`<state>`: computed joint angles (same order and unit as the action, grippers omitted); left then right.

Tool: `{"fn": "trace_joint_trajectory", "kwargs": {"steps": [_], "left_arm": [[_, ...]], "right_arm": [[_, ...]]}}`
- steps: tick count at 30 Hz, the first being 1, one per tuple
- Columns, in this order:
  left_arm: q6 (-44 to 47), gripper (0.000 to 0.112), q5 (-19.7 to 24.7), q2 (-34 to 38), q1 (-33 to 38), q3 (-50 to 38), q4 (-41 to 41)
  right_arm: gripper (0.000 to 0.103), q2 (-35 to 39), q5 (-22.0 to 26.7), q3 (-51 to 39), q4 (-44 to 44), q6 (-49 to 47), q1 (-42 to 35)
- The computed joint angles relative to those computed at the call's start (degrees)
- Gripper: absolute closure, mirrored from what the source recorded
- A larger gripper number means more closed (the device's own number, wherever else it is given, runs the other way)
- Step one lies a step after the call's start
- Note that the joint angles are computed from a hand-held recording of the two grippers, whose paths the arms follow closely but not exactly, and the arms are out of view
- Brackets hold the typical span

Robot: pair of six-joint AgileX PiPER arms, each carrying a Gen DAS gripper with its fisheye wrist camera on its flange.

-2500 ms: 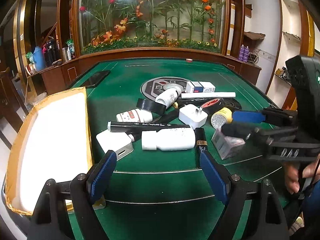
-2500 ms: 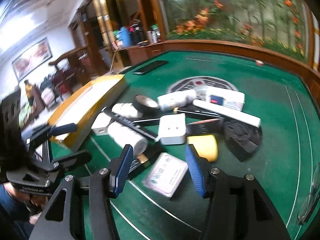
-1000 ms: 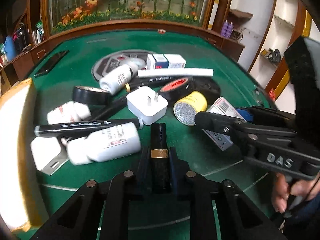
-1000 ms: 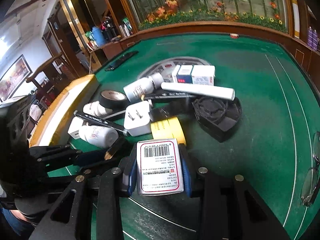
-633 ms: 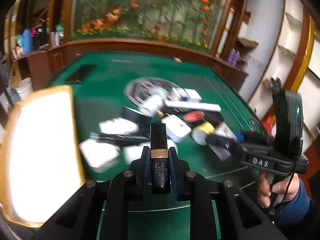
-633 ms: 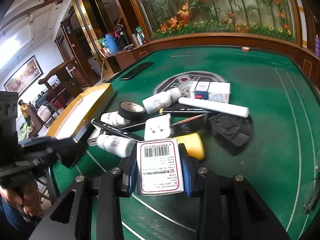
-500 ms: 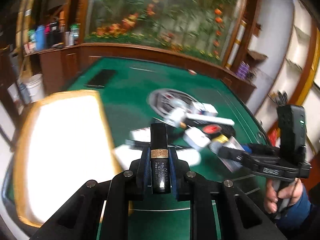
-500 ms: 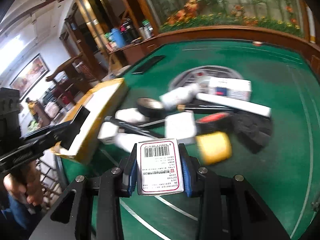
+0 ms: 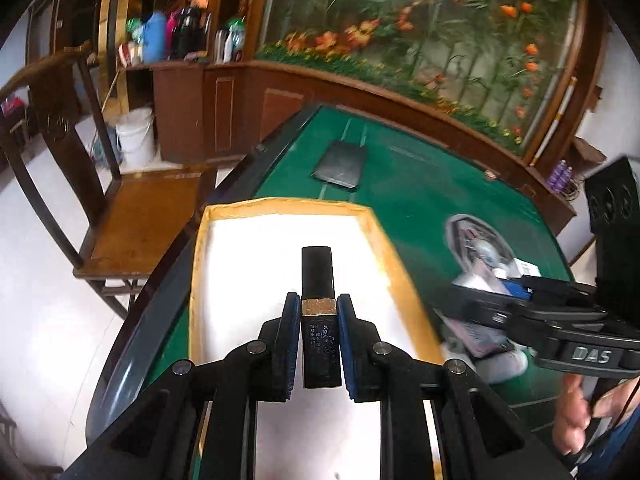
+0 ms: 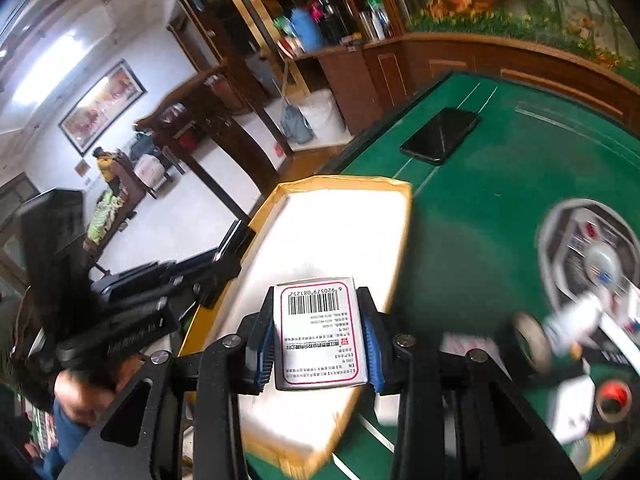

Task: Organize rigid objects
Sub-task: 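Carry the lipstick tube and box with both grippers and lower them into the white tray, then open both grippers to release the lipstick tube and box in the tray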

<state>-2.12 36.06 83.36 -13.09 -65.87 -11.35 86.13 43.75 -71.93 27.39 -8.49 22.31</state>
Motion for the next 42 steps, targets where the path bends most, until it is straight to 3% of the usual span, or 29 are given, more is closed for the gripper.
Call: {"fn": "trace_joint_trajectory", "kwargs": {"steps": [7,10,19,22,24,25,27,28,32,35,37,39,42], "left_arm": [[-1.0,0.094,2.3,11.9,1.6,-7.7,0.4],[-0.2,0.094,3.0,14.6,2.2,-9.8,-0.9],[-1.3,0.094,4.0,19.0,1.7,-12.6,-1.2],[-0.3,0.091,3.8,18.8,2.0,-11.7,-2.3],[-0.5,0.084,3.2,18.1,2.0,-10.8,-2.2],[-0.4,0.081,2.9,17.5,2.1,-10.4,-2.3],[0.4,0.058,2.6,15.9,2.3,-9.3,-3.5],[0.2,0.054,2.3,14.4,2.2,-8.2,-3.3],[-0.1,0.053,-0.2,7.5,0.0,-3.2,-0.7],[1.0,0.053,-3.4,0.7,-3.5,2.2,-2.0],[1.2,0.052,-5.2,-2.5,-7.7,4.9,-1.4],[-1.0,0.033,-6.6,-3.3,-13.2,6.0,2.2],[-10.2,0.031,-5.8,-0.5,-20.4,3.8,12.0]], "right_arm": [[0.068,22.7,5.3,-22.7,-8.6,13.6,2.2],[0.068,27.8,7.6,-28.6,-9.9,16.2,2.0],[0.065,31.2,8.0,-31.4,-12.9,18.0,3.1],[0.059,32.1,7.2,-32.1,-14.3,18.4,3.9],[0.048,32.4,7.3,-32.7,-13.6,17.6,3.8],[0.048,31.3,6.2,-31.1,-13.1,17.4,3.6],[0.048,29.6,5.0,-28.9,-11.1,15.8,2.9],[0.048,27.9,4.0,-26.8,-9.7,14.5,2.5],[0.048,16.1,-1.4,-12.9,-3.2,6.7,-0.5],[0.046,5.2,-2.6,-0.6,7.3,-4.7,-6.1],[0.043,-2.4,-2.1,7.4,12.9,-12.4,-11.1],[0.040,-10.3,0.0,15.4,18.0,-21.1,-18.0],[0.039,-17.7,5.4,22.4,22.2,-31.7,-30.9]]}}
